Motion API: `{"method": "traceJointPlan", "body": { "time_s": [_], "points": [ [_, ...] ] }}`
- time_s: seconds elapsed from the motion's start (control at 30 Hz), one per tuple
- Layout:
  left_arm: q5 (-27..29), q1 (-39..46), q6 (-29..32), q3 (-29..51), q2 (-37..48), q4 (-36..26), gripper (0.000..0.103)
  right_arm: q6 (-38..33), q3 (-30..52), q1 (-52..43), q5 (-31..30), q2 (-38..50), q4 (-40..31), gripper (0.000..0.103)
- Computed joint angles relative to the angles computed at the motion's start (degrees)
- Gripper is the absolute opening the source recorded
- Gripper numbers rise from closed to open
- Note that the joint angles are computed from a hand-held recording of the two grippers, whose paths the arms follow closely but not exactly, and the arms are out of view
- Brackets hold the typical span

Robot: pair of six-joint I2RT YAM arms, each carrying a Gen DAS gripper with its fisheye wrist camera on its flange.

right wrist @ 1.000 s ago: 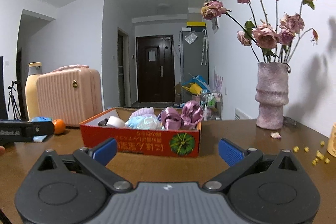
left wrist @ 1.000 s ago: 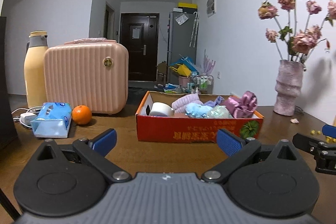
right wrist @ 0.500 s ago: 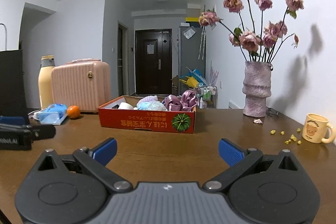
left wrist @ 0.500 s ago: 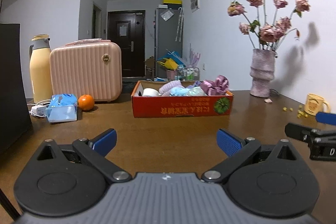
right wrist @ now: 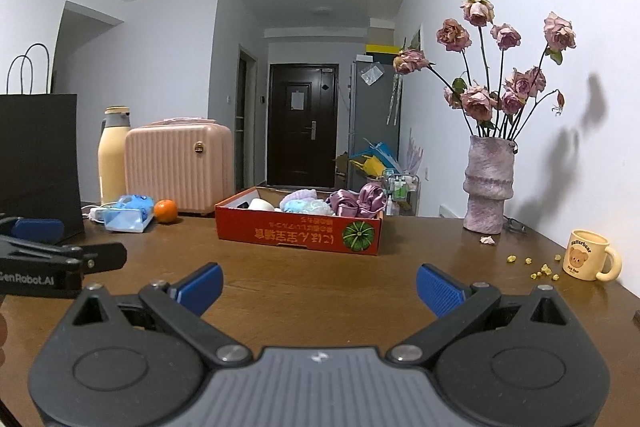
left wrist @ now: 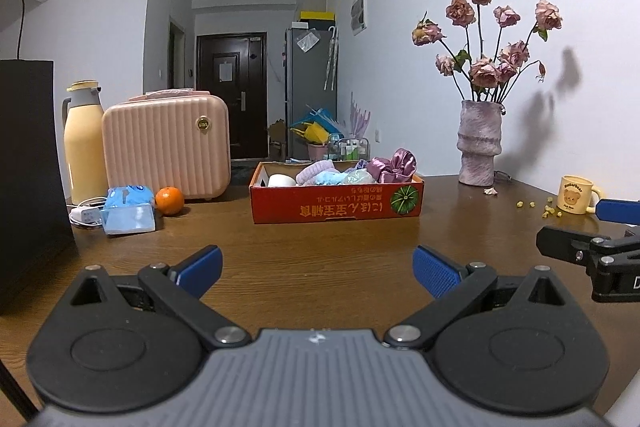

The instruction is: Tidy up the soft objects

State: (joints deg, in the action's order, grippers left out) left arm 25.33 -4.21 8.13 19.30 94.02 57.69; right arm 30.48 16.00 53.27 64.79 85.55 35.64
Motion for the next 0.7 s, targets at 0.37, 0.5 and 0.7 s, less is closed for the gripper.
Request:
{"method": "traceJointPlan", "body": {
  "time_s": [0.37, 0.5, 0.7],
  "points": [
    [0.5, 0.5, 0.1, -0.7, -0.4, 0.5, 0.103, 1.2, 0.5, 1.2, 0.9, 0.1, -1.6, 0.103],
    [0.5, 0.5, 0.1, -0.7, -0.4, 0.6, 0.103, 1.3, 0.5, 1.3, 1.0, 0.0, -1.7, 0.103],
    [0.6, 0.6, 0.2, -1.0, -0.6, 0.8, 0.103, 1.2, 0.5, 1.2, 1.0, 0.1, -1.6, 0.103]
  ]
}}
